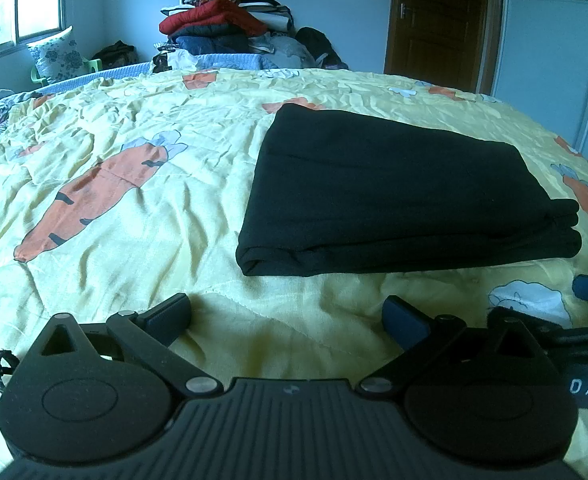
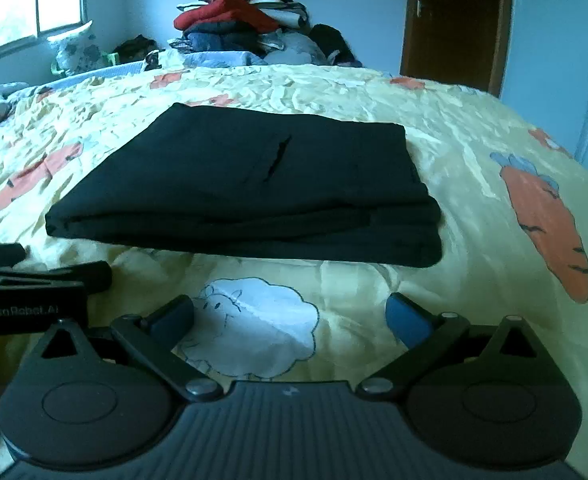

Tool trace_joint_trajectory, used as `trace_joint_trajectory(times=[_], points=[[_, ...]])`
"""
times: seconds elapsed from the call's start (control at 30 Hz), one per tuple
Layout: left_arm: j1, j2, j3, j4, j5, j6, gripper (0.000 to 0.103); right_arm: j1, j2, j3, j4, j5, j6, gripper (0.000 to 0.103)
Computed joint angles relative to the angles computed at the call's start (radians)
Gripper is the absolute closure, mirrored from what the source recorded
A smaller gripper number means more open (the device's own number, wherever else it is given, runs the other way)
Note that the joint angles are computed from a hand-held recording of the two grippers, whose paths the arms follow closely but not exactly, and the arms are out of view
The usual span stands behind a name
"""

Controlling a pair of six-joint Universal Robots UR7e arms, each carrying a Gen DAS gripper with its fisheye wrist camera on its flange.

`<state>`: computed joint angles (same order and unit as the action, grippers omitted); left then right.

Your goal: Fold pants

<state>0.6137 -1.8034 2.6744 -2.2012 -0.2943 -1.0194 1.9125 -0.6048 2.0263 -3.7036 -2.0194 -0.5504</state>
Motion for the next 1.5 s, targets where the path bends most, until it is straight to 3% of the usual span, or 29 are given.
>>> trace_joint_trajectory(times=[0.57, 0.77, 0.87, 1.07, 1.2, 1.5], points=[[0.000, 0.003, 0.001, -0.007, 0.000, 0.001, 0.000, -0.004, 0.001, 0.000, -0.001, 0.012, 0.000, 0.000], [0.000, 0.001, 0.001, -0.004, 0.000, 0.000, 0.000, -0.012, -0.002, 0.016, -0.078, 0.023, 0.028, 0.000], [0.000, 0.004, 0.000, -0.008, 0.000, 0.002, 0.000, -0.011, -0.008, 0.009, -0.046, 0.000, 0.034, 0.000], [0.001, 0.006, 0.001, -0.012, 0.000, 0.004, 0.000, 0.002, 0.018, 0.006, -0.166, -0.019, -0.051, 0.000], [0.001, 0.005, 0.000, -0.011, 0.000, 0.004, 0.000, -0.004, 0.007, -0.015, -0.047, -0.051, -0.010, 0.000], [0.000, 0.004, 0.001, -0.008, 0.000, 0.002, 0.000, -0.013, 0.000, -0.009, -0.026, -0.029, 0.015, 0.000]])
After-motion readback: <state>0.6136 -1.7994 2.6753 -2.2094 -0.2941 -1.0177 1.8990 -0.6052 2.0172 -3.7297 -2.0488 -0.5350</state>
